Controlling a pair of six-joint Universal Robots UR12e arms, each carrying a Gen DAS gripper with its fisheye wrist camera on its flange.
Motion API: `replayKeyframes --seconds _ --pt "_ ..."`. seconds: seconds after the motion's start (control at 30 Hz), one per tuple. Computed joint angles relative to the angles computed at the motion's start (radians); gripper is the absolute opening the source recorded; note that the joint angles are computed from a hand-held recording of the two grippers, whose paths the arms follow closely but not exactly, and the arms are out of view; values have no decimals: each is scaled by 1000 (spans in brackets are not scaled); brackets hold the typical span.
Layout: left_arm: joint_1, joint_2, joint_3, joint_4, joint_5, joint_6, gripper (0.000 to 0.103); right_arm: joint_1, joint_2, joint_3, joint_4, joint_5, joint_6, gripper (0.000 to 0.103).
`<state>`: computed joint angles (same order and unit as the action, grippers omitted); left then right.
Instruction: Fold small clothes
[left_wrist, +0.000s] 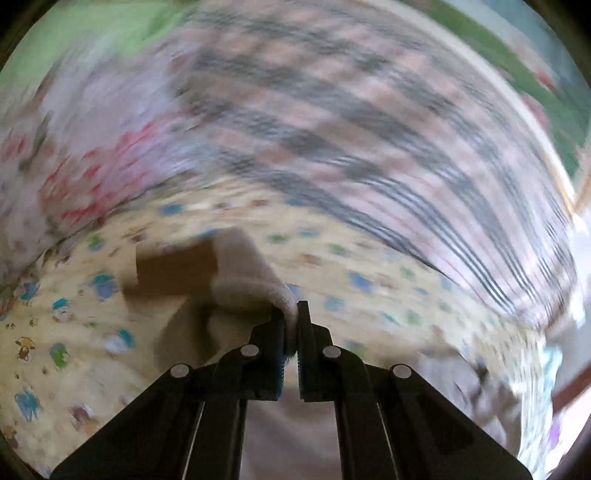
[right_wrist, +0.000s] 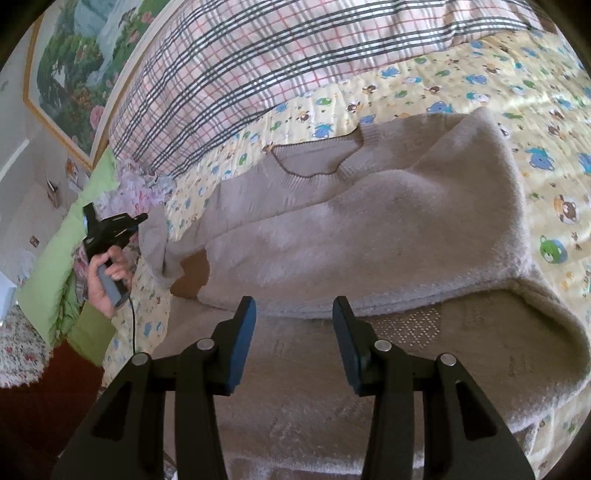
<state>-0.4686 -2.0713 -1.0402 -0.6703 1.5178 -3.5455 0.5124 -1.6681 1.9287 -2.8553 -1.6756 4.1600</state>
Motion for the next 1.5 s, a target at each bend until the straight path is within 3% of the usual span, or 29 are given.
replayKeyframes --seconds 0.1,0.23,0.47,0.67,0.8,0.87,0.93,1.0,1.07,1.2,1.3,1.43,1.5 --pt "-53 20 -16 46 -47 102 3 5 -12 15 -15 -20 22 45" --pt "-120 28 -18 44 -86 204 3 7 -30 35 -27 -39 40 45" --pt "-233 -17 30 -34 -26 375 3 12 -57 65 -36 -85 87 45" --pt "-278 -58 51 -142 28 476 6 3 -77 83 -22 -102 109 45" --pt "-270 -46 25 -182 -28 478 21 -13 -76 77 2 -74 113 45" --pt "-267 -25 -5 -189 -17 470 56 -18 -71 71 3 -62 106 46" --pt "-261 10 -56 -165 6 434 57 -22 -60 54 17 -61 94 57" --pt "-241 46 -107 -149 -29 380 57 -23 -46 40 8 -54 67 64" --pt "-220 87 -168 -127 -28 319 57 -26 -22 11 16 -28 20 64" --pt "-191 151 -257 -105 69 257 57 -21 33 -61 56 1 -54 64" --pt "-161 168 -282 -138 154 198 58 -1 86 -143 110 -19 -147 64" --pt "-118 161 -279 -189 111 136 58 31 187 -290 206 -75 -324 64" --pt "-115 150 -268 -211 123 123 58 46 232 -354 268 -128 -386 64"
